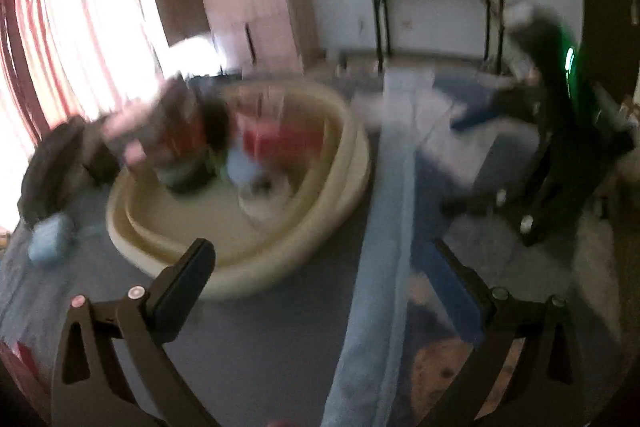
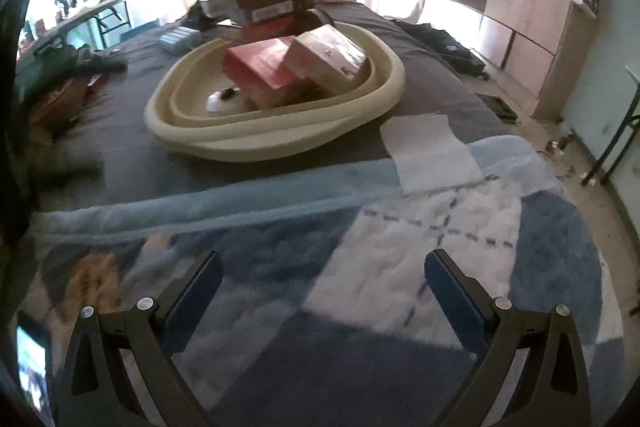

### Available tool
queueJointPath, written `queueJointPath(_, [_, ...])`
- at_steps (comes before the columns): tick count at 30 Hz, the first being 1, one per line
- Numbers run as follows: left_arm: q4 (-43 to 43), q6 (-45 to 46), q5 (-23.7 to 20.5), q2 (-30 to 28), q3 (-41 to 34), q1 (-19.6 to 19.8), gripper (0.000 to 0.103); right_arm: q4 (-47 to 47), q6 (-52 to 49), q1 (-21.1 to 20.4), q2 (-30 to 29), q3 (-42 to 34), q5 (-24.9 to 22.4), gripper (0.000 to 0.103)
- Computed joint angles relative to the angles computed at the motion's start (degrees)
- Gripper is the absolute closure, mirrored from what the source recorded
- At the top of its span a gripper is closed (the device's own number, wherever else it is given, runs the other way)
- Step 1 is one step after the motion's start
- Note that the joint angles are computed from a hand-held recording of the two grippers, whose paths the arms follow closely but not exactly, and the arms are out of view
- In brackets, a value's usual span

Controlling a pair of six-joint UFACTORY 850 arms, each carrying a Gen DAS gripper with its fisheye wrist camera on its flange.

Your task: Organize rigid objects

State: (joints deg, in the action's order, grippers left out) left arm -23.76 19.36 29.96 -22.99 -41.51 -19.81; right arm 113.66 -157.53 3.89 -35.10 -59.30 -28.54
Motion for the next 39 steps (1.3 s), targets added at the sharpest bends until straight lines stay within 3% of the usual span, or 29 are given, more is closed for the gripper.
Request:
queueJointPath(2, [2.3,-5.0,-1.5,-0.6,-0.6,1.3,0.0,-0.6,2.2,1.5,-1.3,-1.5,0.3,0.0])
queueJointPath(4, [-4.8,-0.7,-0.4,-2.3,-1.5,1.4,0.0,-1.0,3.1,3.5,-3.7,-4.1,2.3,0.0])
queueJointPath(6, [-13.7,3.1,-3.9,-4.3,-4.0,1.6,0.0,5.5,-3.1,6.0,-4.9,-5.2,5.0,0.0])
queueJointPath(8, [-14.9,3.4,-8.3,-5.9,-5.9,2.4,0.0,6.5,-2.7,6.7,-5.4,-5.9,4.4,0.0])
queueJointPath(16, [-11.0,-3.1,-10.4,-8.7,-9.3,3.9,0.0,16.6,-10.9,9.4,-7.0,-7.2,7.5,0.0])
queueJointPath(19, [-16.3,1.7,-10.8,-9.6,-10.8,3.2,0.0,17.0,-10.9,9.8,-7.1,-7.4,7.8,0.0])
queueJointPath(39, [-11.8,-2.6,-11.1,-9.5,-10.4,4.0,0.0,18.4,-13.2,9.6,-6.8,-7.1,8.0,0.0])
